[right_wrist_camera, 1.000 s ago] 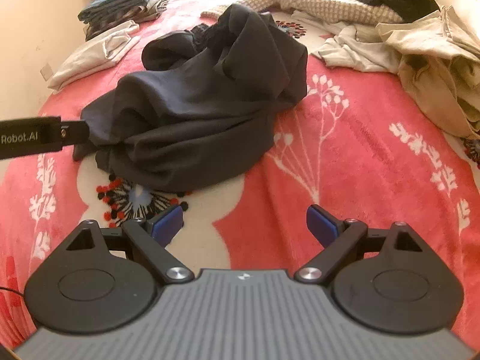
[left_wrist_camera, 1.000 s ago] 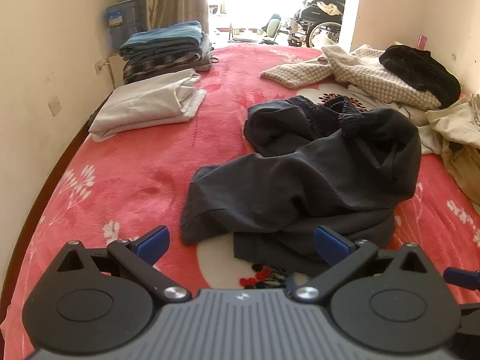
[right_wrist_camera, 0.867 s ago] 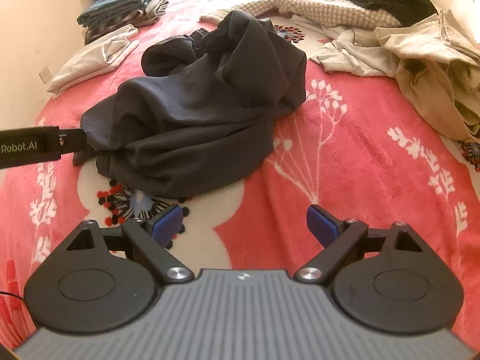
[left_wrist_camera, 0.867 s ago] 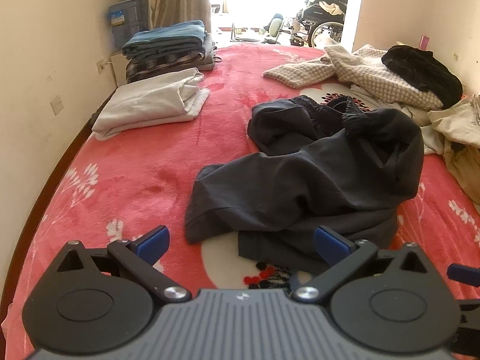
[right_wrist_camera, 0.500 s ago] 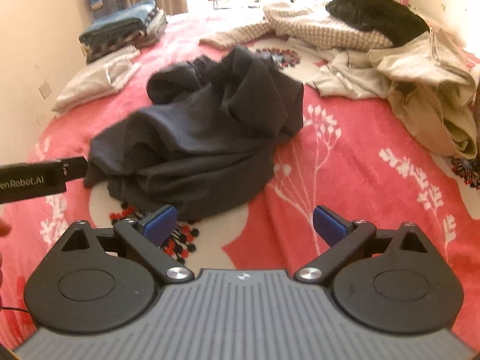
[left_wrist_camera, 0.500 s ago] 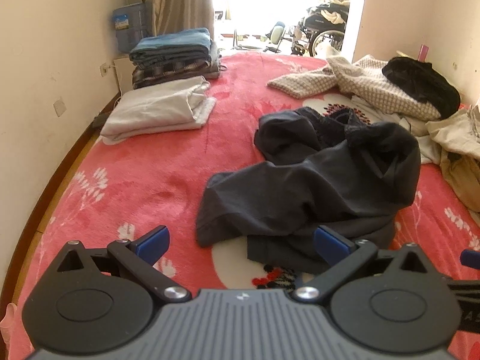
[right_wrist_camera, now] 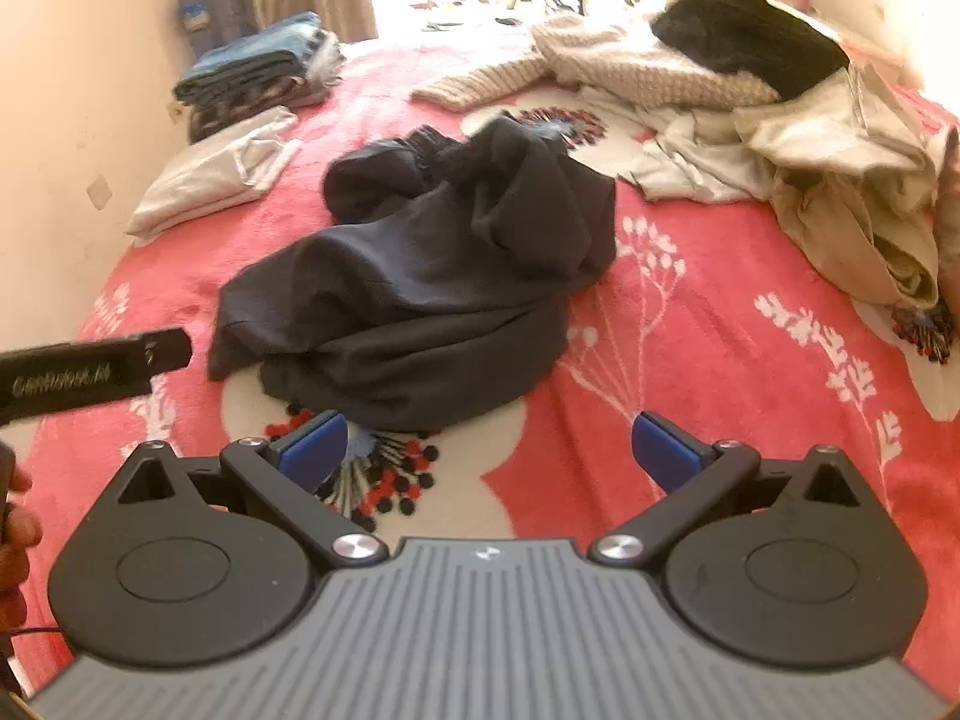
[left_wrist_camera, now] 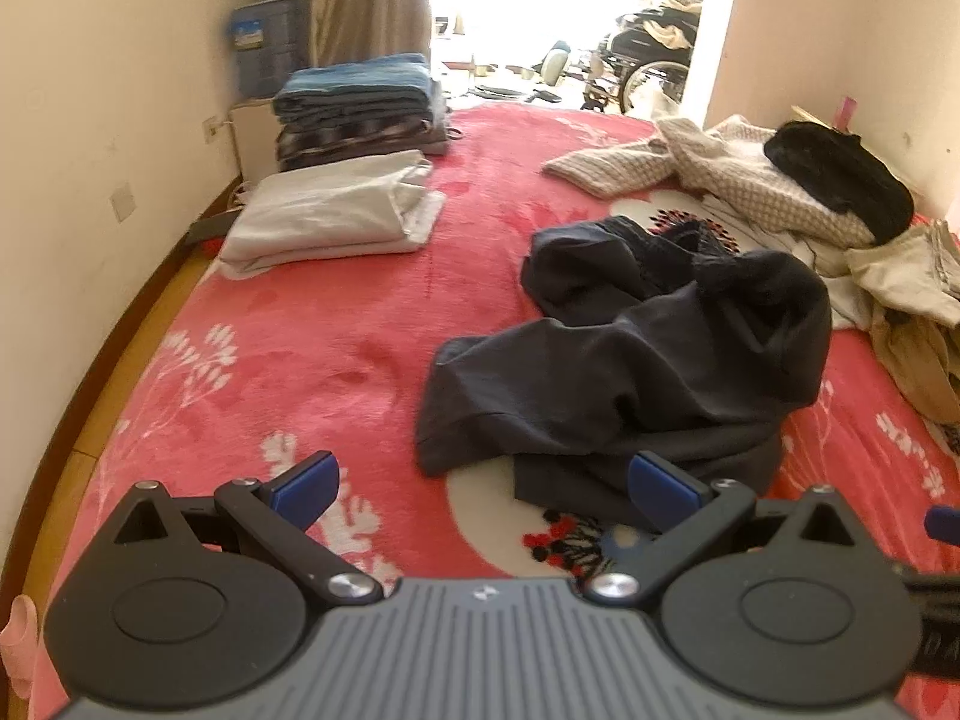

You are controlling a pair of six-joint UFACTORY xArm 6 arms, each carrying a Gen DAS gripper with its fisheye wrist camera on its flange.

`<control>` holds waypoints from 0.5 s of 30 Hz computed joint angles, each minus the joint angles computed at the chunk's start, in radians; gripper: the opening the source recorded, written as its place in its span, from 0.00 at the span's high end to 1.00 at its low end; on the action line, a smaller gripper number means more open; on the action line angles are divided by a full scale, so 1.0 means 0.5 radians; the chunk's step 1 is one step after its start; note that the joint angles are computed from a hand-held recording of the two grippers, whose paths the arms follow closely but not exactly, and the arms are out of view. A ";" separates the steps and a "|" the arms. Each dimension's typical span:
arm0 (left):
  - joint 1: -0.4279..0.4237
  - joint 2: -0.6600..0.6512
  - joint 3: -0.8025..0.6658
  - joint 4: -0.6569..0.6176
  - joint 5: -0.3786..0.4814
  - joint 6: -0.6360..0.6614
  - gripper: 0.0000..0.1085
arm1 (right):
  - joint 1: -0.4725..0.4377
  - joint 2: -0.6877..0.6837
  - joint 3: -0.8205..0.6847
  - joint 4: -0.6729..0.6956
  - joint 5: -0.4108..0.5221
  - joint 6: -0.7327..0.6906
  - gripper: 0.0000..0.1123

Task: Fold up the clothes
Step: 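Move both grippers open toward the crumpled dark navy trousers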

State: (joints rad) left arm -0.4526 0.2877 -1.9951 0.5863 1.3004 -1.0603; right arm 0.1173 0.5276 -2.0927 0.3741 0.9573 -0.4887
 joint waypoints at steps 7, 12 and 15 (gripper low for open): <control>-0.032 -0.008 -0.017 0.001 0.101 0.029 0.05 | 0.009 -0.056 0.068 0.009 0.007 -0.057 0.09; -0.044 0.000 -0.044 0.057 0.145 0.003 0.05 | 0.015 -0.096 0.125 0.021 -0.022 -0.066 0.09; -0.044 -0.002 -0.040 0.062 0.136 0.014 0.05 | 0.018 -0.108 0.142 0.031 -0.016 -0.086 0.09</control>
State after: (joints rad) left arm -0.4746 0.2868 -2.0152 0.6174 1.3683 -1.0532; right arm 0.1261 0.4734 -2.0216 0.3893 0.9495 -0.5316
